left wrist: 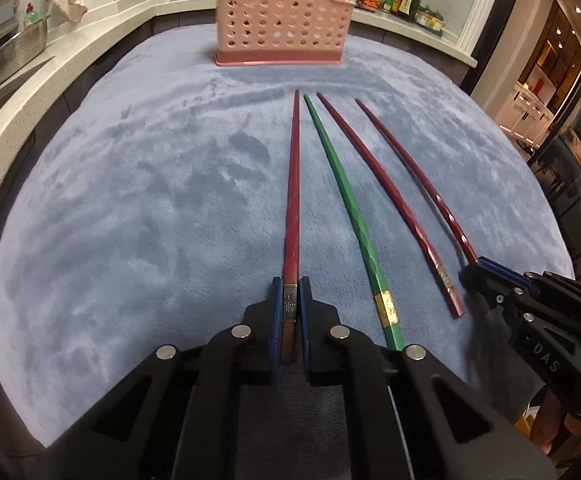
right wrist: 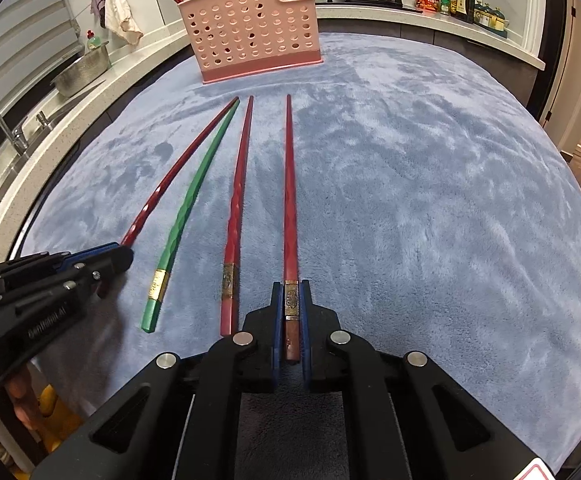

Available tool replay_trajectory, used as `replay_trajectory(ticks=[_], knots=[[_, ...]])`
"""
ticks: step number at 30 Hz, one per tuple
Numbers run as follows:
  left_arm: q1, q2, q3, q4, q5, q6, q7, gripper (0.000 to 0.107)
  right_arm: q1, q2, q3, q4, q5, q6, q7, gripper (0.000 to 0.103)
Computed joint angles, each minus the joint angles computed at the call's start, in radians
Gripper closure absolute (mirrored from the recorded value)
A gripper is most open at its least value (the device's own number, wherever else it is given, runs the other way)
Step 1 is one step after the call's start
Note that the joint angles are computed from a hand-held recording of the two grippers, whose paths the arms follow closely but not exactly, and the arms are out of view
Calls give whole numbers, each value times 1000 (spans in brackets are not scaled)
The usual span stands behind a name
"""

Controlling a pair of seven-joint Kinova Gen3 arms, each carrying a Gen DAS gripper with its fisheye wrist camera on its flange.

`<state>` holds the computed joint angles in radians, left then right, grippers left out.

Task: Organize utensils
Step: 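Grasp a red chopstick with the right tool while the left tool grasps another red chopstick, then lift both red chopsticks and lower them into the pink caddy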

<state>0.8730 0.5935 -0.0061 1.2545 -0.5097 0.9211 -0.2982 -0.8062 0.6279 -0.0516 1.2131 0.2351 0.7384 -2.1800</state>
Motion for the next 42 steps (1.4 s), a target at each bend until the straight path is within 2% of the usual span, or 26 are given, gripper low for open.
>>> replay_trajectory(ticks=[7, 10, 25, 35, 42], knots=[[47, -43, -32, 1, -98, 34, 62, 100, -4, -43, 19, -3, 23, -14, -25, 96], [39, -64, -26, 7, -121, 28, 85, 100, -2, -57, 24, -9, 36, -19, -40, 96], [0, -94, -23, -65, -222, 112, 105, 100, 18, -82, 53, -98, 101, -65, -66, 96], [-41, -107, -28, -135, -246, 119, 50, 101, 71, -54, 30, -235, 45, -87, 4, 96], [-43, -102, -56, -205, -302, 120, 28, 101, 66, 2, 53, -365, 30, -70, 35, 96]])
